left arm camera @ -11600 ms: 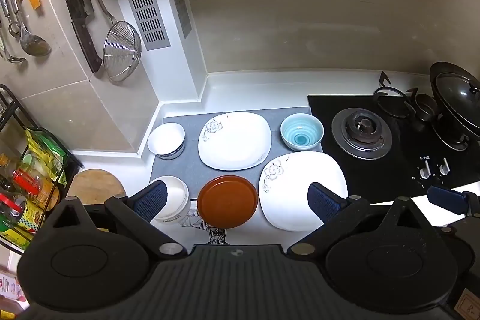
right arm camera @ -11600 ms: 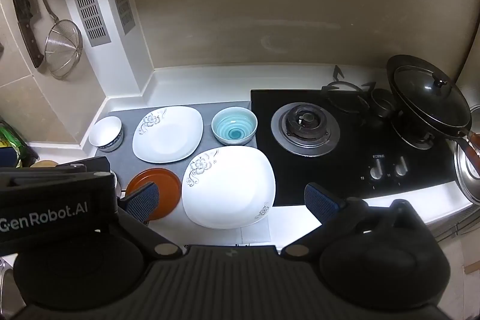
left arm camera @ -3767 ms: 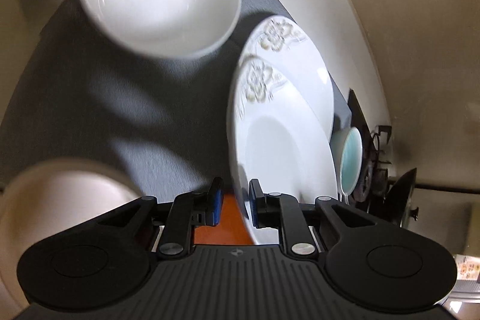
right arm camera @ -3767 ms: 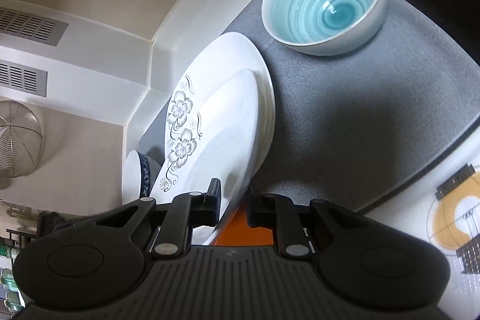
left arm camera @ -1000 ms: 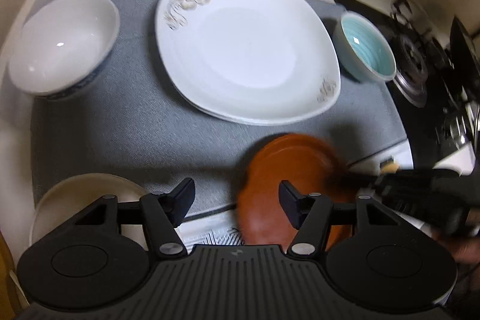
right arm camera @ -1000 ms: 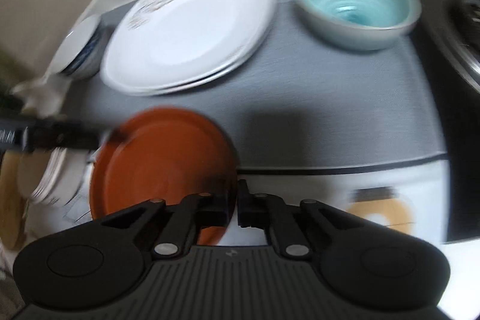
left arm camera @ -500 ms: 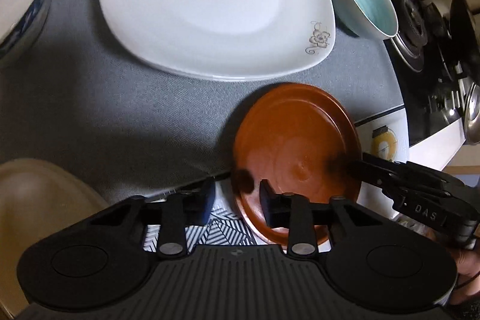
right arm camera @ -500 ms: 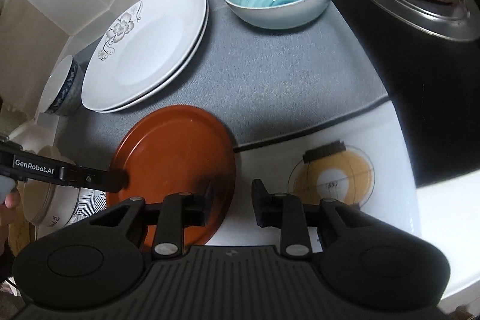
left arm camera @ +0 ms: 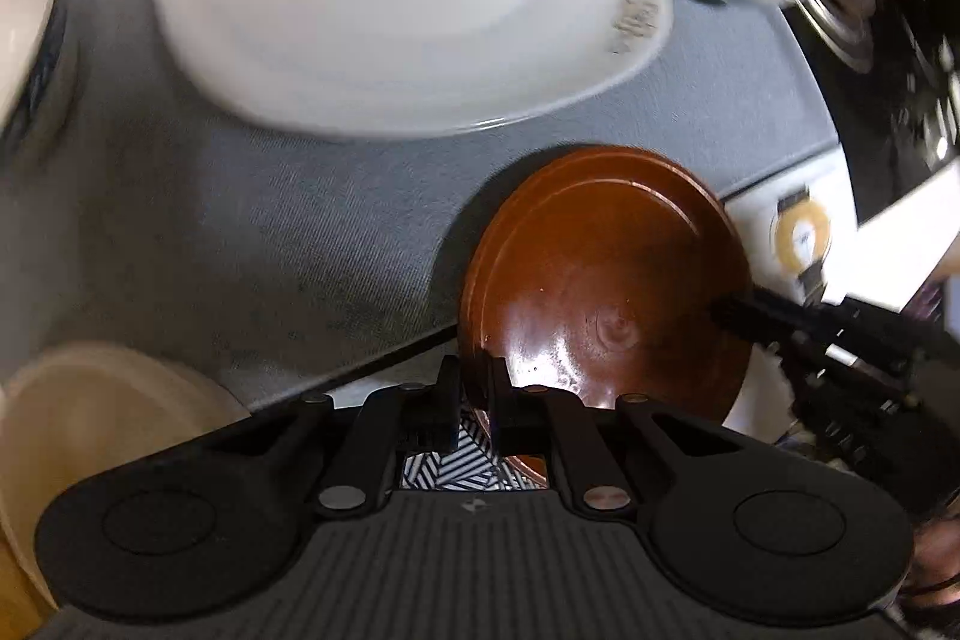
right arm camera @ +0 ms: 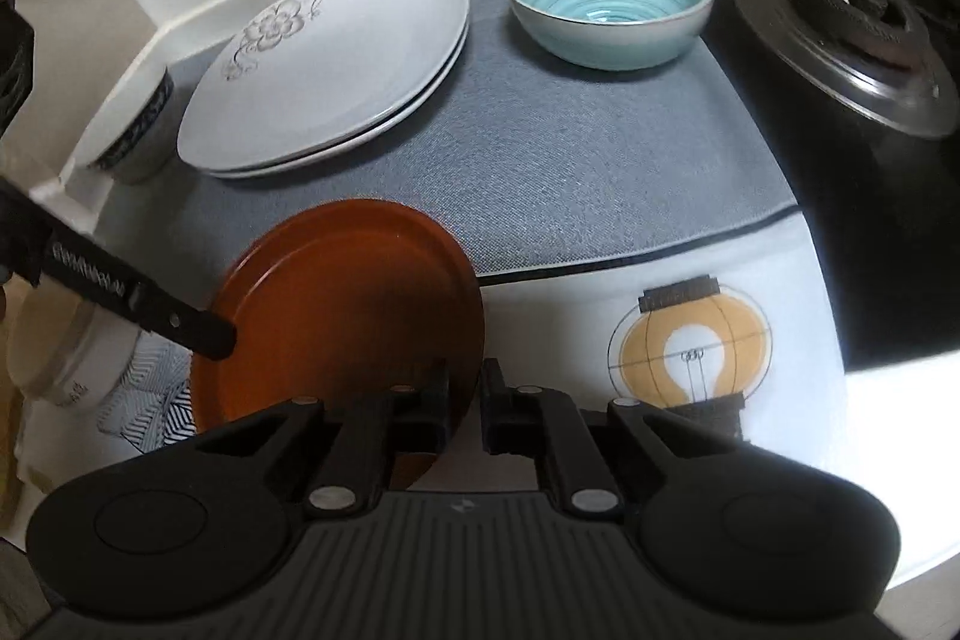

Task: Organize plates and bowls
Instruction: 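Grasp the rim of the orange round plate with both grippers, then lift the orange plate with both grippers and carry it over the stacked white plates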

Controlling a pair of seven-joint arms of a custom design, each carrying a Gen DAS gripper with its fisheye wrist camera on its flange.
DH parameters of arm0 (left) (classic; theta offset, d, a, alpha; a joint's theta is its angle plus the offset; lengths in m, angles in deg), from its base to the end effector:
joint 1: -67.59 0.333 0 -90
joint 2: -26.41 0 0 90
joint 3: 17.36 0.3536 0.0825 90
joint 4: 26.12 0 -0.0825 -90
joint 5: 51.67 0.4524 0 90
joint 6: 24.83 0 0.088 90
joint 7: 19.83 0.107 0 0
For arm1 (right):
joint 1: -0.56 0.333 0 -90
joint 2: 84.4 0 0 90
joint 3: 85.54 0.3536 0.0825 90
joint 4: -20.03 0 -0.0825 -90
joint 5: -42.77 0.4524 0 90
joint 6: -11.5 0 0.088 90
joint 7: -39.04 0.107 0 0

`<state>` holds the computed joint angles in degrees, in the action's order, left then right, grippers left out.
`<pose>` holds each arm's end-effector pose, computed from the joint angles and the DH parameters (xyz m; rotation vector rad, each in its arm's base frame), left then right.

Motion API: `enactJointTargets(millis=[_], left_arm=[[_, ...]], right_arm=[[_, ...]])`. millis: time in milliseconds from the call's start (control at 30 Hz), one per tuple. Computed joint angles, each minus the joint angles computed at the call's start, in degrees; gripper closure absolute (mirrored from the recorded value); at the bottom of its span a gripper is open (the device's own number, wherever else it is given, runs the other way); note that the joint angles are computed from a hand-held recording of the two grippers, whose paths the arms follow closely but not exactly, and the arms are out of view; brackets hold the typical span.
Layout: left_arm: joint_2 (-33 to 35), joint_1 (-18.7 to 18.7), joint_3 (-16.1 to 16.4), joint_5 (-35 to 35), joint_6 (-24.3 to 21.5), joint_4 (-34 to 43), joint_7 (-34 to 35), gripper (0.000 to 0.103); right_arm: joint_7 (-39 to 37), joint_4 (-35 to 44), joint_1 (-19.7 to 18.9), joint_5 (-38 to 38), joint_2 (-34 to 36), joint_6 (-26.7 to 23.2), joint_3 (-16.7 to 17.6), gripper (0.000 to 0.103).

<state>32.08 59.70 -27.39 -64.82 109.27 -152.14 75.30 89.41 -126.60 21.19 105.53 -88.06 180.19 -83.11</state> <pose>0.5723 -0.1882 0.3355 1.8560 -2.3759 0.2245 0.4787 0.1405 0.3003 -1.8650 1.7607 -0.0697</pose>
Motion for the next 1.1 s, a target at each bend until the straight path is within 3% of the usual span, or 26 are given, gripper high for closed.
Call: enactJointTargets(millis=[100, 267, 400, 600, 833, 1100], left_arm=[[-1.3, -0.7, -0.5, 1.3, 2.5, -0.9, 1.1, 0.094], [-2.0, -1.0, -1.1, -4.2, 3.0, -1.4, 6.2, 0.093], [-0.6, -0.8, -0.9, -7.4, 0.5, -0.6, 3.6, 0.093], [-6.4, 0.0, -0.2, -12.4, 2.0, -3.0, 4.7, 0.093], [-10.0, 1.5, 1.0, -10.5, 5.5, -1.0, -1.7, 0.094], [-13.8, 2.8, 0.2, 0.0, 13.6, 0.2, -10.8, 0.094]], right_arm=[[-4.5, -0.9, -0.5, 7.9, -2.5, -3.2, -1.6, 0.095], [-2.4, -2.4, -1.2, 6.3, -4.0, -1.4, -2.5, 0.096], [-1.6, -2.6, -1.5, 6.3, -4.6, -2.7, -3.6, 0.097], [-4.9, -0.2, -1.6, 10.3, -6.4, -4.7, -5.4, 0.098], [-7.7, 10.0, -3.3, 7.1, -2.5, -6.9, -4.0, 0.099], [-10.8, 19.6, -4.2, 9.7, -0.1, -8.2, -2.1, 0.098]])
